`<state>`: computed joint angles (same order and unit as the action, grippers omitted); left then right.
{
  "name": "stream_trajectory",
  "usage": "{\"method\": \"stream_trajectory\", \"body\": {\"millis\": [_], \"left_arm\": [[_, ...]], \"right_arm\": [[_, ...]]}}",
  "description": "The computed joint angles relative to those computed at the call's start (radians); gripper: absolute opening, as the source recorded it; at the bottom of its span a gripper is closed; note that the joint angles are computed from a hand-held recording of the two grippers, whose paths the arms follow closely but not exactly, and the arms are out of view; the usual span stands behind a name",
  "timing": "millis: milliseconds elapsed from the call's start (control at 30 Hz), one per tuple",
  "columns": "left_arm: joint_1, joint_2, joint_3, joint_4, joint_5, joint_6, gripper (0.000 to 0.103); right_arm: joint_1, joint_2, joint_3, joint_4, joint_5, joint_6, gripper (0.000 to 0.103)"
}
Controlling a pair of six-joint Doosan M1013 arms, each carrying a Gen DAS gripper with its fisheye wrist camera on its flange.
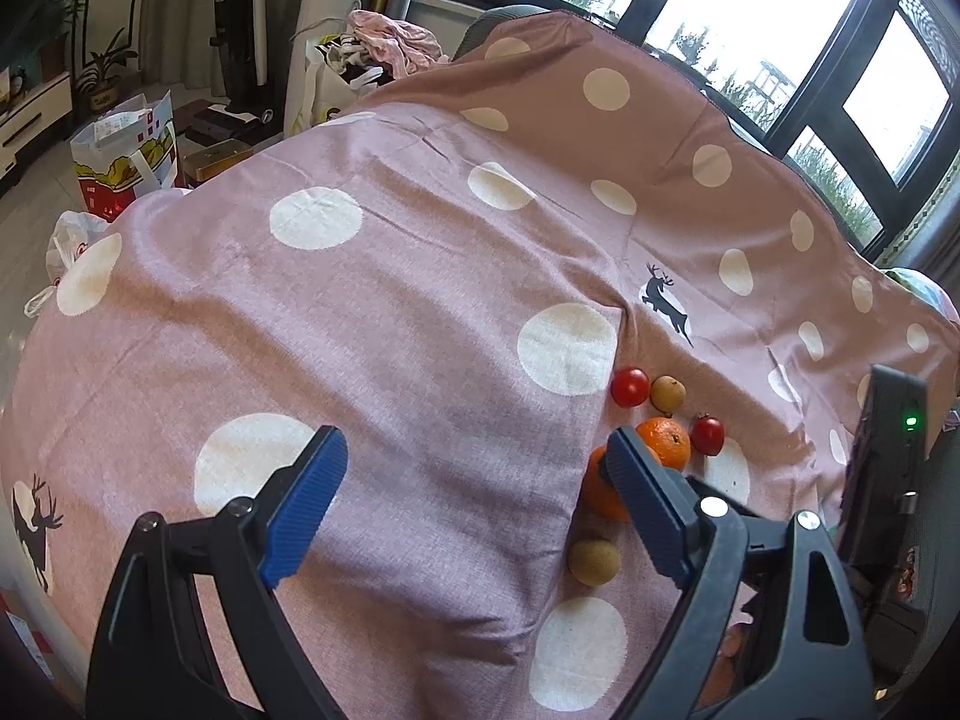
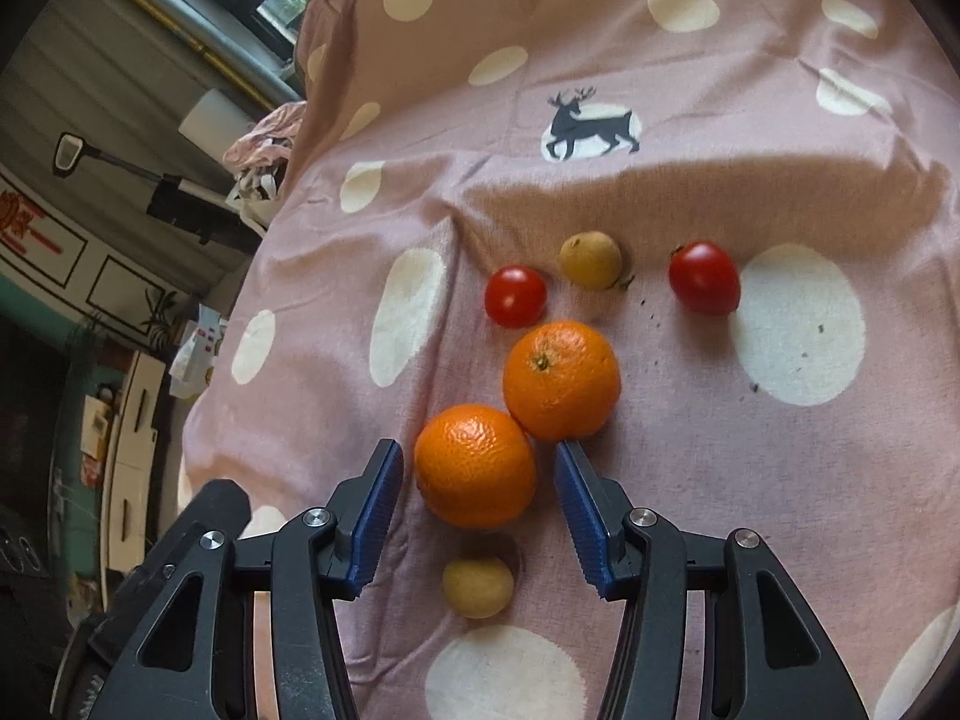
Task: Organize fruits
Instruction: 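Close the right gripper on the orange and lift it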
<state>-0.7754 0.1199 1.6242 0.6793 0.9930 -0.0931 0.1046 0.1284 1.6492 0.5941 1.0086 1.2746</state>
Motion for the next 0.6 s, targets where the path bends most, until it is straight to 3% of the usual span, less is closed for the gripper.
{"method": "stream_trajectory", "body": {"millis": [100,233,600], "left_arm": [[0.001,-0.002,0.002,-0.001,-0.006,-0.003,0.088],[0.002,-0.005,0.004,-0.002,-0.013,-0.007,0.088],[-0.016,0.012,-0.020,0.004,-0.015,0.038,0.088]], "right_arm": [[0.002,0.006,0.007,0.015,-0.005,-0.021,0.046],[0.004,-0.016,0.018,-0.020,-0.027,-0.016,0.046],[-0.103,-0.114,0.080,-0.132,0.039,0.078,0.046]]}}
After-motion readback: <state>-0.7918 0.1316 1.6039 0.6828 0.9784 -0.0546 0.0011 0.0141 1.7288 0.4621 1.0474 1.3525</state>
